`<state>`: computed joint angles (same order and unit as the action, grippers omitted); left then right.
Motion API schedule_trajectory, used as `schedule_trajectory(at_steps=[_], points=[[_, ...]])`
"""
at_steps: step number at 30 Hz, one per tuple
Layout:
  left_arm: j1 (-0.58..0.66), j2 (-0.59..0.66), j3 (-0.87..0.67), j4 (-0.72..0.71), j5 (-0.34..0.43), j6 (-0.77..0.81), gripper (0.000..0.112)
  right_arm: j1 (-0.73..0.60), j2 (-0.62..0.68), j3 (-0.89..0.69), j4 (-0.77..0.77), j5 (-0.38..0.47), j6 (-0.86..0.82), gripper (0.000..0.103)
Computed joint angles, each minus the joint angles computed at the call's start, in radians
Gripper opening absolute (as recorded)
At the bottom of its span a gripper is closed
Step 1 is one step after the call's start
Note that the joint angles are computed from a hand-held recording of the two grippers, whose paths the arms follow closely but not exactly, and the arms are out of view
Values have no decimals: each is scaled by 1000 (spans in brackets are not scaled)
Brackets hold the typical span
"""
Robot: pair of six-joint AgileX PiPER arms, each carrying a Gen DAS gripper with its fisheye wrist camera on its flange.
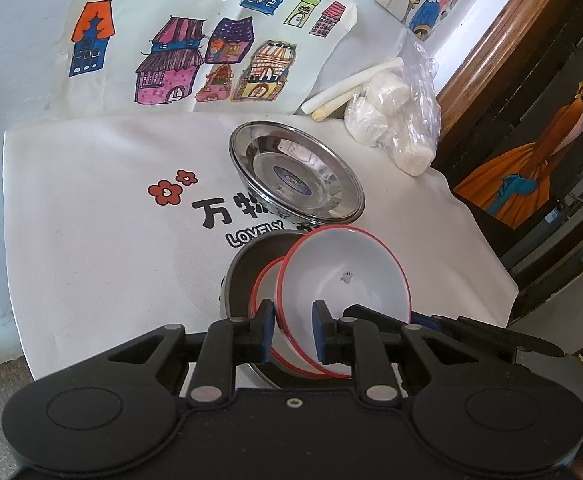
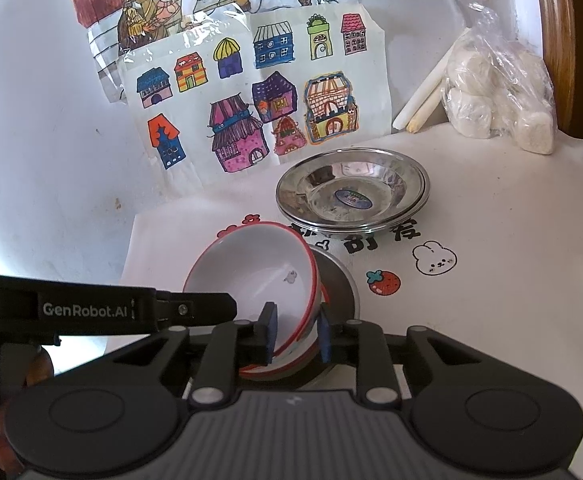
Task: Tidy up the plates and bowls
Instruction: 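Lower the second white bowl into the first white bowl, then open both grippers to release the white bowl and lift them away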
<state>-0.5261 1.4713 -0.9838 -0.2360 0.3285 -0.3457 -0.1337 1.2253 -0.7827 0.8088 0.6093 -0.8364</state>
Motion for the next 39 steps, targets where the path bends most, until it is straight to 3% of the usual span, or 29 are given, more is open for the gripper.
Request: schedule_trajectory(at_steps=[39], points=[[-8,-5,1,12,2,-13,23,-26,0,10,21,13,-35,34]])
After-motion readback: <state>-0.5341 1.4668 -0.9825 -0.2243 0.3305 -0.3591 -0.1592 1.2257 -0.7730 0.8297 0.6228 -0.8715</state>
